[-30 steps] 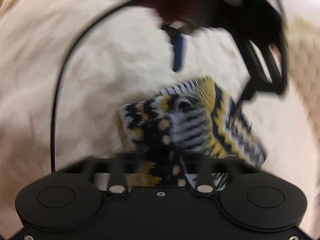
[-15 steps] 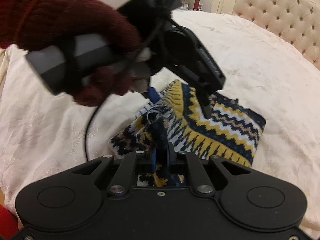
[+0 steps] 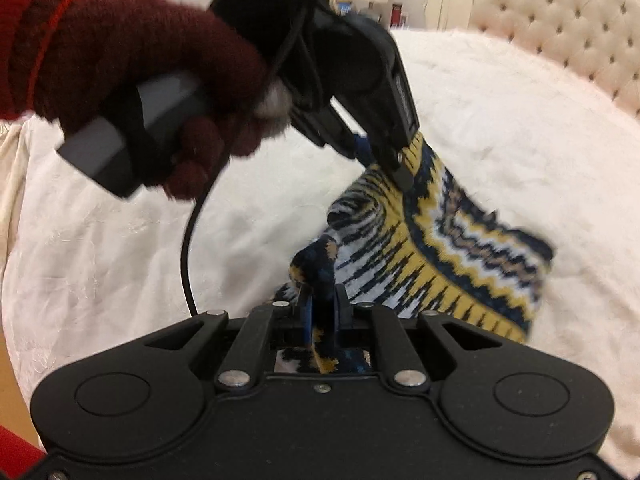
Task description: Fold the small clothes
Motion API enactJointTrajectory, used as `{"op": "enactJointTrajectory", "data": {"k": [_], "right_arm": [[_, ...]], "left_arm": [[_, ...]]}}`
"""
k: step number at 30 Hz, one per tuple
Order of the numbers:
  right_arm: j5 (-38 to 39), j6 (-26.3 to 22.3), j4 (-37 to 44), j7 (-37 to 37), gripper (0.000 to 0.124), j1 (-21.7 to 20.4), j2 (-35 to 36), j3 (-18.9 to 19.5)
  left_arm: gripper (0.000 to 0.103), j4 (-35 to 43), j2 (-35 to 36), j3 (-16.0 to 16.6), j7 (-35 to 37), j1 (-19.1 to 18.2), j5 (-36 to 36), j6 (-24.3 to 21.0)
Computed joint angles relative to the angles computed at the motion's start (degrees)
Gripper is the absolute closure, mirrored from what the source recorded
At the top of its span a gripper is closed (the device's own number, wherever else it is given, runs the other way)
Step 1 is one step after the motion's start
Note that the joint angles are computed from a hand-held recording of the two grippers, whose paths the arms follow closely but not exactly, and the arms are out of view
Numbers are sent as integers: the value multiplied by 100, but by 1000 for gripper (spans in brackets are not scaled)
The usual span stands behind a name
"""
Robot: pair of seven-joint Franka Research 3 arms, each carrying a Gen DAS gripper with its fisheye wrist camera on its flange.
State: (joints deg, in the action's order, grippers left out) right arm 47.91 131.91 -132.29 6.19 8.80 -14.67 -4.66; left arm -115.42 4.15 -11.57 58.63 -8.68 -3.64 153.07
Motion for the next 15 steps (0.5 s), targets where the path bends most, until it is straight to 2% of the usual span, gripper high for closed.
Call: {"op": "enactJointTrajectory", "data": {"k": [5,6,9,10,11,12,14,15], "right_arm": [[-385,-302,236,495,108,-1,414,152],[-447,-308,259,546,104,-10,454,168],[-468,-600,434,704,93,-79,593,126],[-423,-638,451,688,90,-98,599,119],[-391,-694,477,657,81,-123,610,103],[-323,-813,531,600,70,-155,644,67],[-135,-1088,618,519,60,-245,670,-12],[-54,-1137,628,512,59,-290,650,-30]], "left_arm": [[90,-115,-72,27,-437,-55,421,-115],[90,-89,-84,37,-554,-73,595,-183],[77,-45,-114,61,-936,-108,1035,-275],[70,-71,-152,64,-1038,-115,1155,-216],[60,-98,-168,67,-1104,-116,1253,-130],[54,-127,-198,68,-1143,-116,1332,-57],[37,-155,-240,50,-1106,-125,1411,76],[35,-117,-218,33,-1098,-143,1460,108]]}}
